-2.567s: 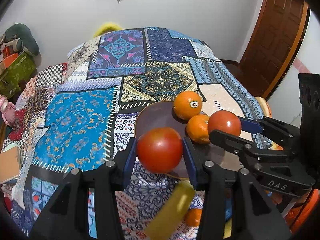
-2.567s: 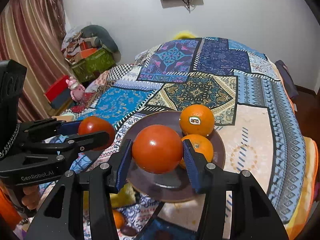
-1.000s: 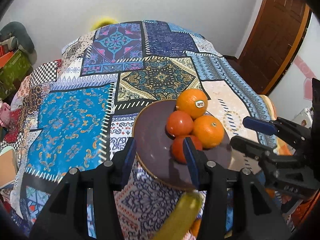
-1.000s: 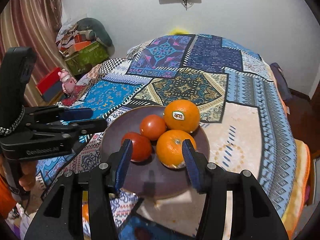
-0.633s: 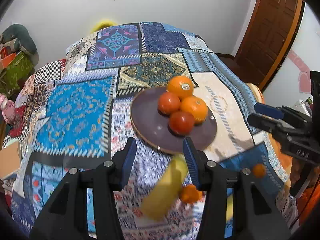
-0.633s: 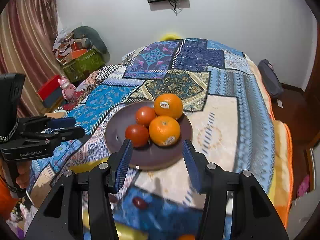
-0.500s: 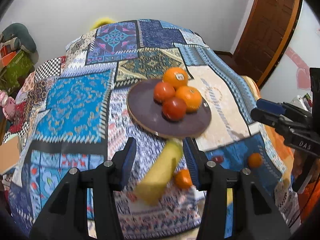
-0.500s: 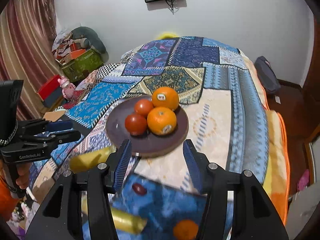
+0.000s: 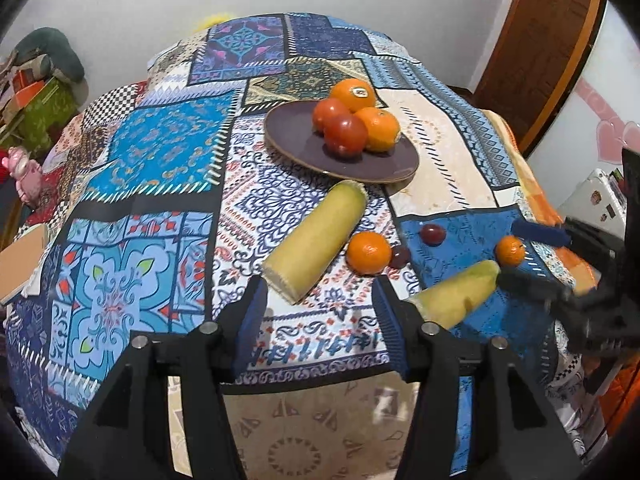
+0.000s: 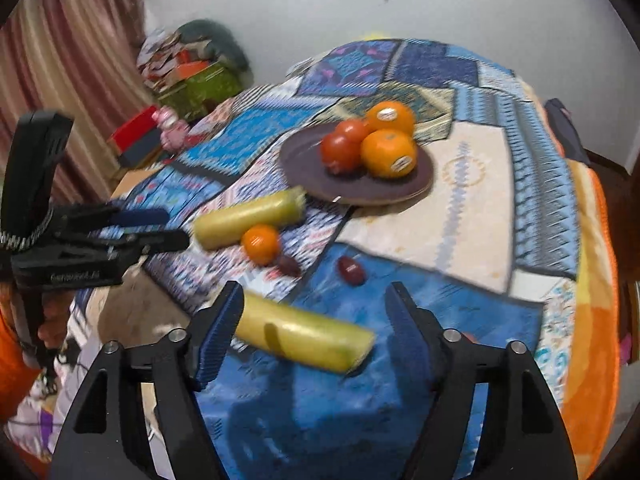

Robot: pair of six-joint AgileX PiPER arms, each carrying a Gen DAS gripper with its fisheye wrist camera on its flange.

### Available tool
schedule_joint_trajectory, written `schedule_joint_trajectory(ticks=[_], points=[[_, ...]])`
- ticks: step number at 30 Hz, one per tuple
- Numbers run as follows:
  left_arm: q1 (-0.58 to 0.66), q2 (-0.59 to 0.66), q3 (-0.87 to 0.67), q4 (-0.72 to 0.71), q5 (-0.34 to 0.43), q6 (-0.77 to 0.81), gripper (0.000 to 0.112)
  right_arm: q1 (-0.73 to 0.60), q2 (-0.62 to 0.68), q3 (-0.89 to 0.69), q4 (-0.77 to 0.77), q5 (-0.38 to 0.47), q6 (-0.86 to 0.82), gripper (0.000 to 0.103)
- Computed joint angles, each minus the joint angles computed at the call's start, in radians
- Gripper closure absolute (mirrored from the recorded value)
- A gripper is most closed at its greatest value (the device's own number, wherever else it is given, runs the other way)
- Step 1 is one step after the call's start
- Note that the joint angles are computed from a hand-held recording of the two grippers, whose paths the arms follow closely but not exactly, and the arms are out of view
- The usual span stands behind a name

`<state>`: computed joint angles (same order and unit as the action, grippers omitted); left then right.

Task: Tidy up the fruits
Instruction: 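Withdraw both tools from the plate toward the yellow cylinders, then grasp a yellow corn cob with the right tool while the left tool grasps the other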

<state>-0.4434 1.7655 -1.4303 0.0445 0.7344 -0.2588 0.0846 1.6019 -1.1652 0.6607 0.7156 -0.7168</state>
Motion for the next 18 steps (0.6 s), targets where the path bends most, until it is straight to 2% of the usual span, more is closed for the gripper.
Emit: schedule_joint_trajectory(ticks=[9, 14, 18], points=[[0.033, 0.102, -0.09, 0.006, 0.025, 0.045, 0.055, 0.052, 0.037, 0.016, -0.018, -0.017, 0.016, 0.03], [0.05, 0.195, -0.174, -0.035, 0.041, 0.116, 0.055, 0.071, 0.044, 0.029, -0.041, -0.06, 0.027, 0.025], [0.078, 0.263, -0.233, -0.136, 0.065, 0.186, 0.057, 0.09, 0.063, 0.019, -0.074, -0.079, 0.043, 0.019]])
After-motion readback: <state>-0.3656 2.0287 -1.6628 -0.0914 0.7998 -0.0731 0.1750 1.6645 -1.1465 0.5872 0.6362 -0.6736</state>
